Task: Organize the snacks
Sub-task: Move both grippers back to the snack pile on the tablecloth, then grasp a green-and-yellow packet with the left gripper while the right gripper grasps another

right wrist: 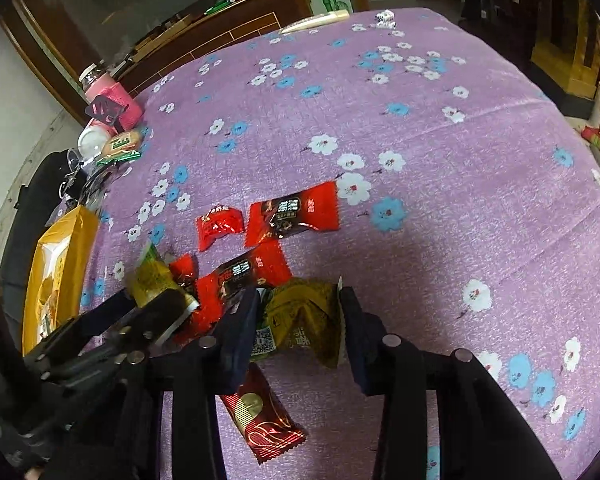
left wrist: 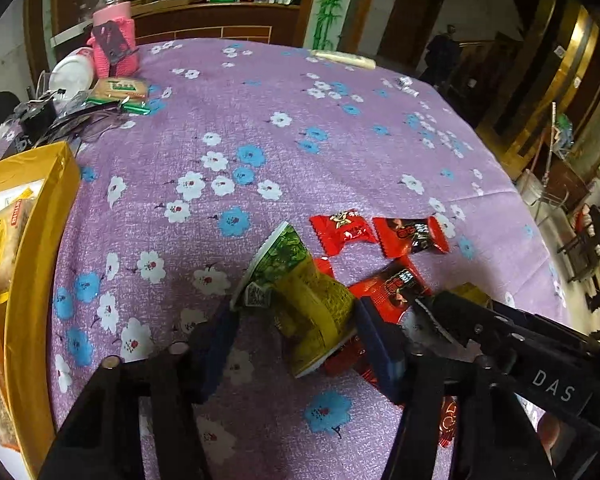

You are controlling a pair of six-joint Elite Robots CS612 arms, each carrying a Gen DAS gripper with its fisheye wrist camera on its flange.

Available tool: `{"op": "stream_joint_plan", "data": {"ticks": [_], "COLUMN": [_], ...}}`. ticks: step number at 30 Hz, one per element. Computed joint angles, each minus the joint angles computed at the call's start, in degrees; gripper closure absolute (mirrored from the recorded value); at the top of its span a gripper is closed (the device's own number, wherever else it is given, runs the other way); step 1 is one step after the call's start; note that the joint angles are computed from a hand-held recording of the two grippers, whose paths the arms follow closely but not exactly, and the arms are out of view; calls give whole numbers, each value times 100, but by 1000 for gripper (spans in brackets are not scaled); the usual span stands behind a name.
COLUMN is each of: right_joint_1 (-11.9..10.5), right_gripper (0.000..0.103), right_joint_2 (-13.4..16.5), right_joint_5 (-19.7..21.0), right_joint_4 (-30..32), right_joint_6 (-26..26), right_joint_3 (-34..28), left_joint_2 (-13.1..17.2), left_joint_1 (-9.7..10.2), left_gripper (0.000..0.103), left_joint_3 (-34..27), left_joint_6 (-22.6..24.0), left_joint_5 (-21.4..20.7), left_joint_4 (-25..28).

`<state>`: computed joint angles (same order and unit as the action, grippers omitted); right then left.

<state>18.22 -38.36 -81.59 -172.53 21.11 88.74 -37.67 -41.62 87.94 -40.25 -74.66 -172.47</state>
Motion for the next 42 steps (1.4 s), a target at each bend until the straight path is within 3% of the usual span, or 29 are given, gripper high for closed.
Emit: {"op": "stream_joint_plan", "data": {"ticks": [3, 8, 13, 17, 20, 22, 23, 24, 26, 31, 32, 38, 42], "right_joint_1": [5, 1, 23, 43, 57, 63, 64, 64, 67, 63, 64, 60, 57], "right_gripper": [64, 64, 64, 64, 64, 64, 64, 64, 64, 64, 64, 64, 64], "right_joint_2": [-6, -5, 15, 38, 47, 52, 52, 52, 48, 42, 39, 34, 18], "right_joint_5": [18, 130, 155, 179, 169, 169, 172, 171, 149, 141, 133, 113, 143], "right_joint_4": [-44, -156, -142, -98, -81, -89, -97, -107, -162, -265, -279, -320, -368], "right_joint_6": [-23, -52, -95, -129, -175, -179, -190, -200, -193, -190, -194, -224, -224], "right_joint_3": [7, 31, 4, -35, -49, -53, -49, -45, -31, -6, -2, 9, 32], "left_joint_2": [-64, -127, -64, 4, 68, 106, 106, 89, 77, 47, 38, -43, -138], "left_joint_1": [-11, -62, -37, -18, 53, 92, 85, 37, -44, -40, -38, -30, -2], "left_gripper": [59, 63, 62, 55, 51, 60, 72, 78, 82, 85, 95, 96, 96], "left_joint_3": [146, 331, 327, 276, 208, 173, 183, 206, 239, 296, 312, 389, 500], "left_joint_6": [257, 456, 572, 538, 446, 434, 476, 562, 707, 685, 664, 510, 472], "left_joint_5": [53, 229, 99, 66, -189, -407, -428, -255, 67, 82, 87, 51, -255], "left_joint_4": [-244, -472, -706, -840, -870, -929, -998, -1023, -1065, -1136, -1155, -968, -923]}}
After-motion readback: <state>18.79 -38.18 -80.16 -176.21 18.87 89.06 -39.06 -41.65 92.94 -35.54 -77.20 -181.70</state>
